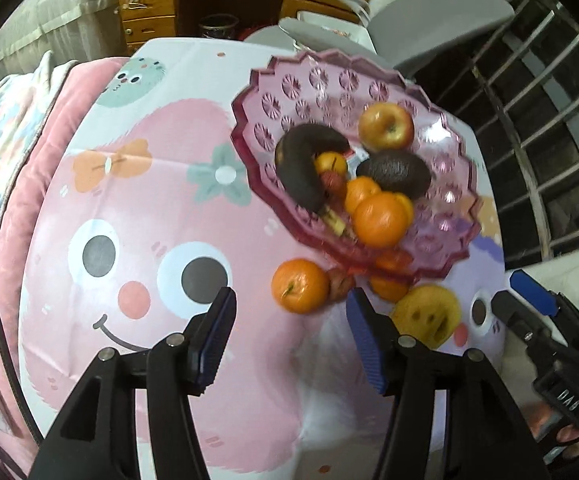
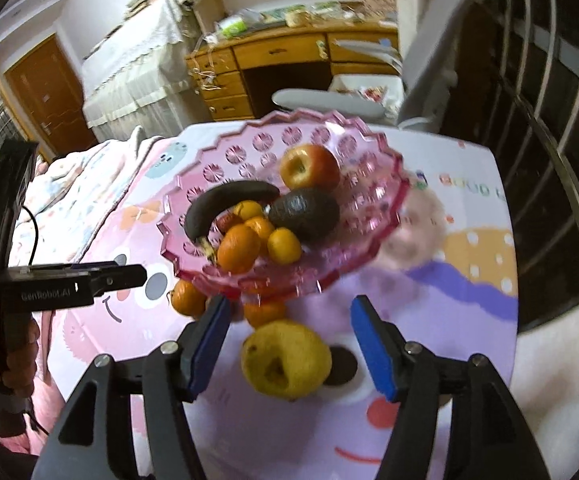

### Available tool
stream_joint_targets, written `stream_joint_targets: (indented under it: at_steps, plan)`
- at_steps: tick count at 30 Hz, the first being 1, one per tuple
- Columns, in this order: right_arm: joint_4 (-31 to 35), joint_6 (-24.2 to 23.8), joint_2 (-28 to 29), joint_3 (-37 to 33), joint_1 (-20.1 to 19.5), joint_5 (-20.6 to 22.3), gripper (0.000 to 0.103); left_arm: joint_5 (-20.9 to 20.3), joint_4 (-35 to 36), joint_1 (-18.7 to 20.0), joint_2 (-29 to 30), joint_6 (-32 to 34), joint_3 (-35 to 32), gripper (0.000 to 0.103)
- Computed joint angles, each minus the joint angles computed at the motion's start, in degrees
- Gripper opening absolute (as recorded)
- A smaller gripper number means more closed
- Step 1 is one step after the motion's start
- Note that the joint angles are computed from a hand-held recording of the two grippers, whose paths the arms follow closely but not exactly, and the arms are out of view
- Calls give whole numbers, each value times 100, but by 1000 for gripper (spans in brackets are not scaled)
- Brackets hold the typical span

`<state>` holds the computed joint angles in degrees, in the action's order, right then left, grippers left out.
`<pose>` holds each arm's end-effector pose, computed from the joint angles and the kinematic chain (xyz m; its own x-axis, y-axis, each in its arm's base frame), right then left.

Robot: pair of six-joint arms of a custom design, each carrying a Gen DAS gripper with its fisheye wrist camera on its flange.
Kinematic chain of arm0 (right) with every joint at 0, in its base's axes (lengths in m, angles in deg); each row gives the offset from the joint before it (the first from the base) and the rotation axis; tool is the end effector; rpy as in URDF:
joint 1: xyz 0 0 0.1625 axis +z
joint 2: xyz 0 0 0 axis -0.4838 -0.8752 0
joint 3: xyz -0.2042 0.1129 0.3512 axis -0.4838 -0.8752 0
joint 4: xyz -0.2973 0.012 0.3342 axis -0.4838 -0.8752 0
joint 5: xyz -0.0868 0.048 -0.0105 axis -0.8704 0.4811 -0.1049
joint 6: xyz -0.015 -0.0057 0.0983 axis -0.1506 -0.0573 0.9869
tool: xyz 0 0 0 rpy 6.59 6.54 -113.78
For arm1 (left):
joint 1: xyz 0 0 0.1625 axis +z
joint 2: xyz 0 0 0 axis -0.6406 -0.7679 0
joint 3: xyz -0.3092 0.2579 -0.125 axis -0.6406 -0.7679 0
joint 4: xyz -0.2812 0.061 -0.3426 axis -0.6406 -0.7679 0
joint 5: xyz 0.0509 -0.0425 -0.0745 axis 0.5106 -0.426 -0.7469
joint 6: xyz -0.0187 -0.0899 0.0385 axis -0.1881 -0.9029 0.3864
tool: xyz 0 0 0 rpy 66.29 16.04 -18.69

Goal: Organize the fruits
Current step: 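Grasp an orange with the left tool while the right tool grasps the yellow pear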

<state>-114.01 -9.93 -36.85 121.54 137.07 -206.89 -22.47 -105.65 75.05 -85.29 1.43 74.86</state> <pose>0.2163 -0.4109 0.3131 -0.8255 -0.1321 0.5487 -0.3672 0.8641 -0.3443 -0.3370 -0.4656 0.1546 -0.8492 0.0406 -0.5265 0.1919 0.9526 -0.2360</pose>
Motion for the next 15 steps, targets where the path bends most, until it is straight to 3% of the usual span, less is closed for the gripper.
stream_joint_targets:
  at_steps: [6,9,15]
  plan:
    - [688,1714,-273,94,-62,191,70,-342,95,122,-5,658,-33,57]
    - [932,2406,-264,115,-57,177,71,-509,118,184,22,1015,-74,64]
    - [1047,3396,-120,150,-111,201,74,-826,163,374,168,1653,-201,72]
